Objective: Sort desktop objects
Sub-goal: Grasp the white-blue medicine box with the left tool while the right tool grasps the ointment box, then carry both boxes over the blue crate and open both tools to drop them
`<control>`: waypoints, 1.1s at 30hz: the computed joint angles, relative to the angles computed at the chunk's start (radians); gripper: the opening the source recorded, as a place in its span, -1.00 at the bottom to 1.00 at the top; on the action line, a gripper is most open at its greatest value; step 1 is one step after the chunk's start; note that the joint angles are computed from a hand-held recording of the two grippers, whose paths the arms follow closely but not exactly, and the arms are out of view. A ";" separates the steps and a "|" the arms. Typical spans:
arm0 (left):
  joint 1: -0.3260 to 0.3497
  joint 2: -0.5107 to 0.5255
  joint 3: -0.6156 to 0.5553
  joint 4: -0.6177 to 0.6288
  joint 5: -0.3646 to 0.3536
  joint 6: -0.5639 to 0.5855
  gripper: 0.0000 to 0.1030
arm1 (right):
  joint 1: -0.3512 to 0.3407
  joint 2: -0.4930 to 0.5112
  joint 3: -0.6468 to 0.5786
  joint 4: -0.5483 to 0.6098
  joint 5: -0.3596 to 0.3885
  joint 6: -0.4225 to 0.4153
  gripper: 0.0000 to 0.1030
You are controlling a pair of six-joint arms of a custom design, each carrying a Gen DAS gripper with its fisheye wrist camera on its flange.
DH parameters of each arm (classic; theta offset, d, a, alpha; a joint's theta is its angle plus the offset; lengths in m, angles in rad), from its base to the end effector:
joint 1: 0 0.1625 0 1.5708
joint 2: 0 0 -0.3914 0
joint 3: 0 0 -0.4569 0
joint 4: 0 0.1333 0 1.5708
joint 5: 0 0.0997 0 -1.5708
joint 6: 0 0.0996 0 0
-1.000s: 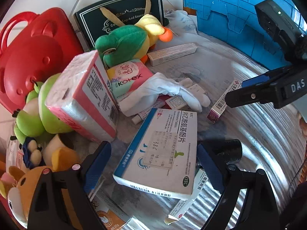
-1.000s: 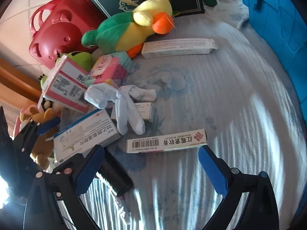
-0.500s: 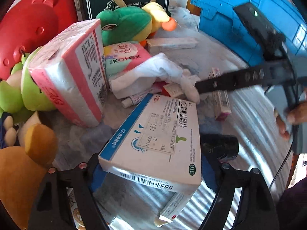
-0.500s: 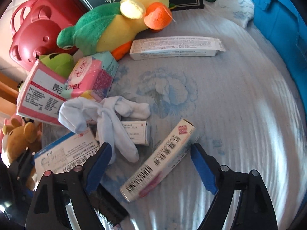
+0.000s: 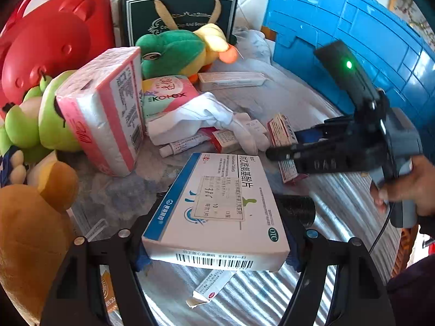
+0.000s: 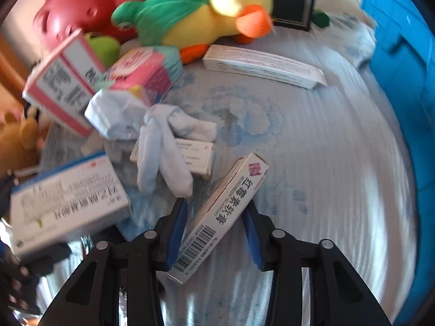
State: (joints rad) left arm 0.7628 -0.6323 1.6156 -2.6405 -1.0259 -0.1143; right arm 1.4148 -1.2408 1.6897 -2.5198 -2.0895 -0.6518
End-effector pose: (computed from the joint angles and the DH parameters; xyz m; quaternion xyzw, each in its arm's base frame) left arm -0.3607 -0.6005 -0.0627 0.3162 0.9089 -0.1569 0.2222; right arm -0.0208 -0.6724 0.3064 0.1683 -0.9234 0.1223 0.3225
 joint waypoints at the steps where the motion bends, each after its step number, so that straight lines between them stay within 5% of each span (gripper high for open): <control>1: 0.001 0.000 0.001 0.000 0.001 -0.008 0.42 | 0.007 0.006 0.002 -0.002 -0.016 -0.017 0.07; 3: -0.003 0.001 0.004 -0.001 0.008 -0.012 0.42 | 0.007 0.000 0.011 -0.005 -0.003 0.014 0.24; 7: -0.007 0.001 0.010 -0.006 0.017 -0.029 0.42 | -0.012 -0.028 0.048 -0.064 0.050 -0.007 0.12; 9: -0.009 -0.002 0.017 -0.013 0.023 -0.034 0.42 | -0.016 -0.034 0.031 -0.010 0.072 0.013 -0.45; 11: -0.012 -0.004 0.023 -0.027 0.023 -0.034 0.42 | -0.024 -0.044 0.013 0.059 0.112 0.029 -0.63; 19: -0.051 -0.047 0.079 -0.136 0.034 -0.013 0.40 | 0.010 -0.117 0.022 0.183 0.149 -0.017 -0.64; 27: -0.150 -0.098 0.100 -0.278 0.062 0.083 0.40 | 0.054 -0.298 0.155 0.013 0.295 -0.062 -0.64; 33: -0.240 -0.037 -0.045 -0.395 0.010 0.267 0.40 | 0.104 -0.473 0.195 -0.142 0.424 -0.062 -0.64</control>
